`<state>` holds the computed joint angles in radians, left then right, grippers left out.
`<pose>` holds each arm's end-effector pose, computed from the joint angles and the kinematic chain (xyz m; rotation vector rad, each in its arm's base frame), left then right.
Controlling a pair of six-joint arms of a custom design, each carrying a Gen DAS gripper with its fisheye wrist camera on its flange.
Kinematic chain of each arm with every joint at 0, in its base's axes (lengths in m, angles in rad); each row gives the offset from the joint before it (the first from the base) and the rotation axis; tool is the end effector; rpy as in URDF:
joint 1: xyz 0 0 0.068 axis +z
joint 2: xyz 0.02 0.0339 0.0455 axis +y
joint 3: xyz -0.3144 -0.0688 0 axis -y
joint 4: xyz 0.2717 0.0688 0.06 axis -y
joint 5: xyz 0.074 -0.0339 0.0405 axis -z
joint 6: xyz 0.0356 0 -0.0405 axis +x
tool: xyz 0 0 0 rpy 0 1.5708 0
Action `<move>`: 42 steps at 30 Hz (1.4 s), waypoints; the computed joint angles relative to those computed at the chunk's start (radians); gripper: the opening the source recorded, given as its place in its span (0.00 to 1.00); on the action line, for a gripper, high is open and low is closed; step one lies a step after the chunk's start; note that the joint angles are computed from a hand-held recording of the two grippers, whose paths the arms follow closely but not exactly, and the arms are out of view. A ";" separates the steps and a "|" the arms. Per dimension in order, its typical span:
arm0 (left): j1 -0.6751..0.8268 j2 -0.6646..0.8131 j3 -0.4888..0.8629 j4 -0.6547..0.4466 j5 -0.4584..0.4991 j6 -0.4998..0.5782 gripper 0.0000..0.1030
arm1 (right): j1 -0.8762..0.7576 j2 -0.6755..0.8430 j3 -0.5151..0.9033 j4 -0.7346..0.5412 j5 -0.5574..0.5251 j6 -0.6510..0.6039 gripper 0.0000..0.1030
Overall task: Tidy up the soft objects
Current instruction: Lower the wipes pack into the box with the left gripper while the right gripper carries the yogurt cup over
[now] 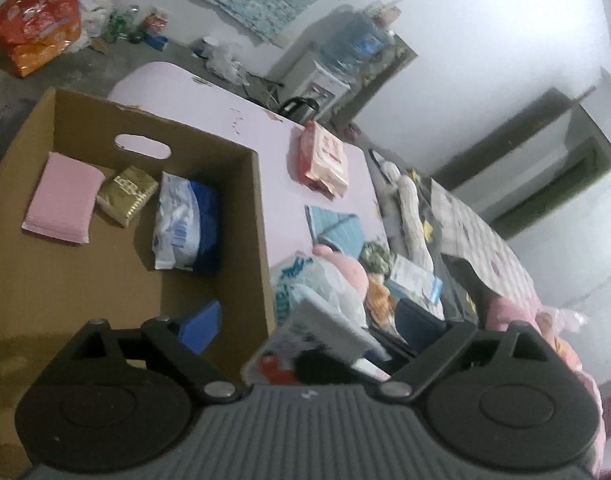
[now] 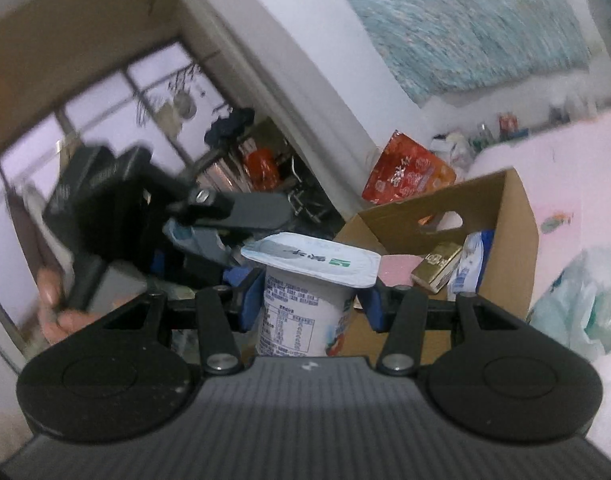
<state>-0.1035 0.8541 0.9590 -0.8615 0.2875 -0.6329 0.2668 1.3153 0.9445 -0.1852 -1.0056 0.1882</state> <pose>0.1542 -0.0262 0.3644 -0.4814 2.3465 -0.6939 0.2762 0.1067 0.3260 -0.6941 1.9873 1.3310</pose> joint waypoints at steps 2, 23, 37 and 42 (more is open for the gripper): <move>-0.048 -0.005 0.012 -0.016 -0.048 0.006 0.91 | 0.048 -0.054 -0.001 -0.049 0.082 -0.101 0.48; -0.079 0.023 0.016 -0.133 -0.094 0.003 0.72 | 0.568 -0.406 -0.231 0.003 0.914 -0.595 0.47; 0.167 -0.007 -0.052 -0.101 0.060 -0.002 0.62 | 0.747 -0.370 -0.316 0.187 1.177 -0.713 0.49; 0.378 0.057 -0.070 -0.072 0.206 0.075 0.55 | 0.669 -0.287 -0.218 0.093 1.073 -0.697 0.54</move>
